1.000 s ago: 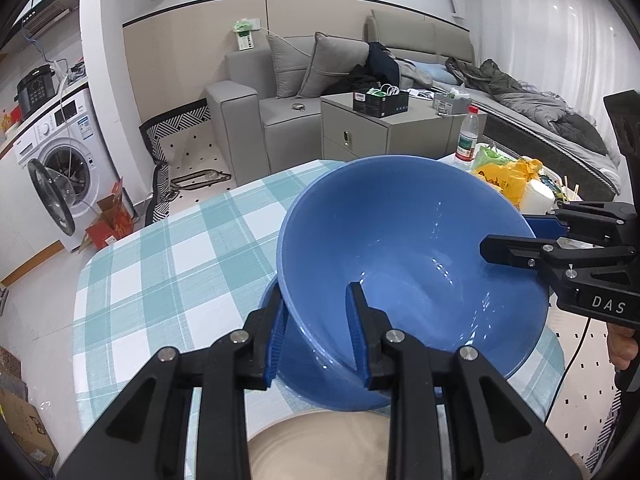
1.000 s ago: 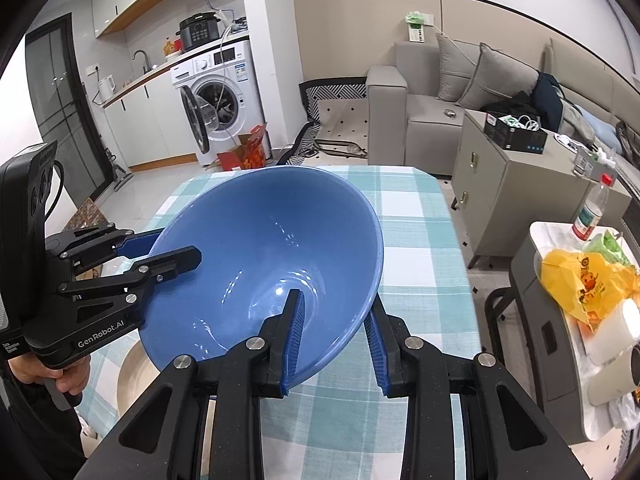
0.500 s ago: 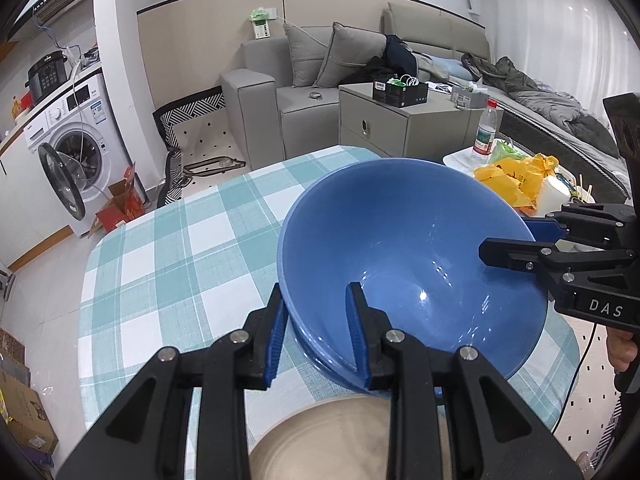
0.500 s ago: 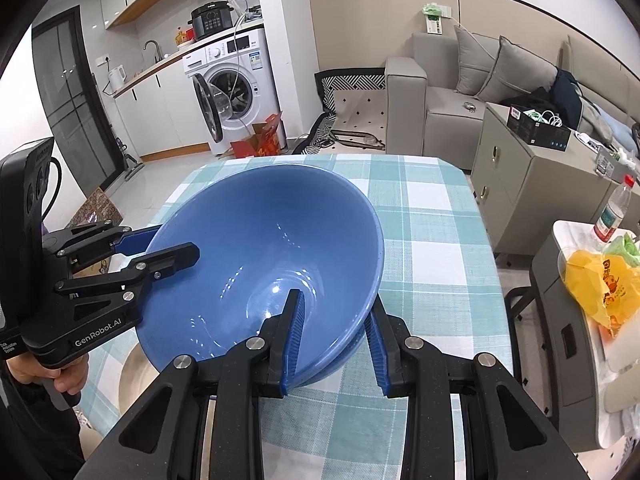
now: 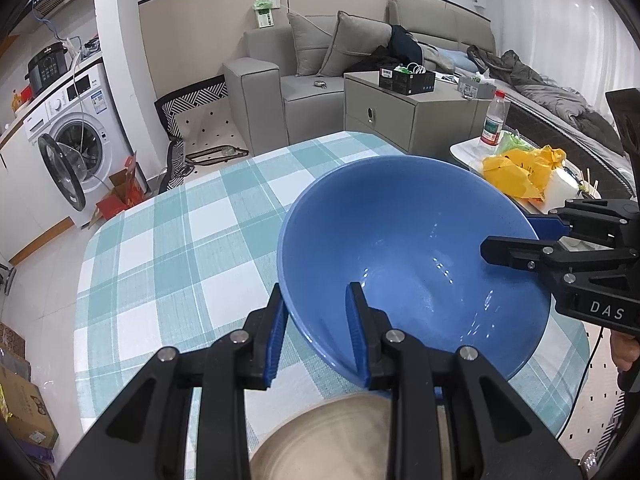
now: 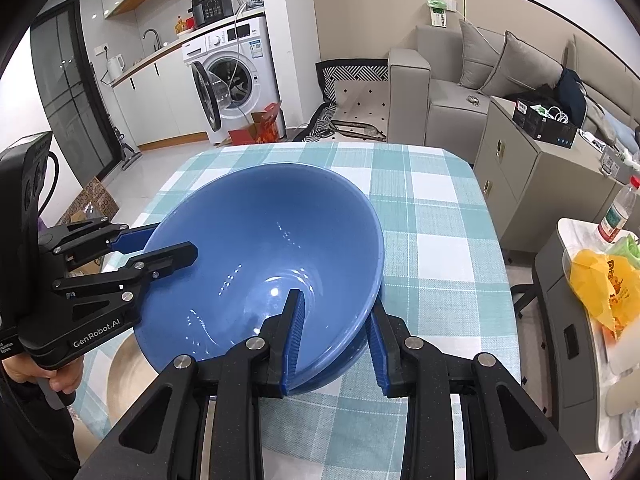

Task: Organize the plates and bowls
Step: 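Carry the held blue bowl with both grippers over the stacked blue bowls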

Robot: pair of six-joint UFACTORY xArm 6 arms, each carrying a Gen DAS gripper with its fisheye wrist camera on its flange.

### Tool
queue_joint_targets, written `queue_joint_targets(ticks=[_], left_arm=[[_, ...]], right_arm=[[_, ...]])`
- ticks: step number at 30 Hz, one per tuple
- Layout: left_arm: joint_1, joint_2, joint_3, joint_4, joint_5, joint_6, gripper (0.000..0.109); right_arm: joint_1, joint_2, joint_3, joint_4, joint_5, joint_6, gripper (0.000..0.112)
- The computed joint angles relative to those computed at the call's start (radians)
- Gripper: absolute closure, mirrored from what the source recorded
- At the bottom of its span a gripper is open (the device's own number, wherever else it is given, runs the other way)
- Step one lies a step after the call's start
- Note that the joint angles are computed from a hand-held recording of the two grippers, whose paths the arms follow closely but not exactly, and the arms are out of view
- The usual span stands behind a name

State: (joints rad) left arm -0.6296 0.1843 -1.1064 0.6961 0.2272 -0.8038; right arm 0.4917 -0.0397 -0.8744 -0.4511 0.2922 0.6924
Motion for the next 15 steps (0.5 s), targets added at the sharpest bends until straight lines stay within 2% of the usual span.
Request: queue_joint_targets(ticks=[15], left_arm=[[-0.001,0.033,-0.018,0.003,0.018,0.006,0.081]], right_arm=[[-0.004,0.042,-0.010,-0.014,-0.001,0.009,0.081]])
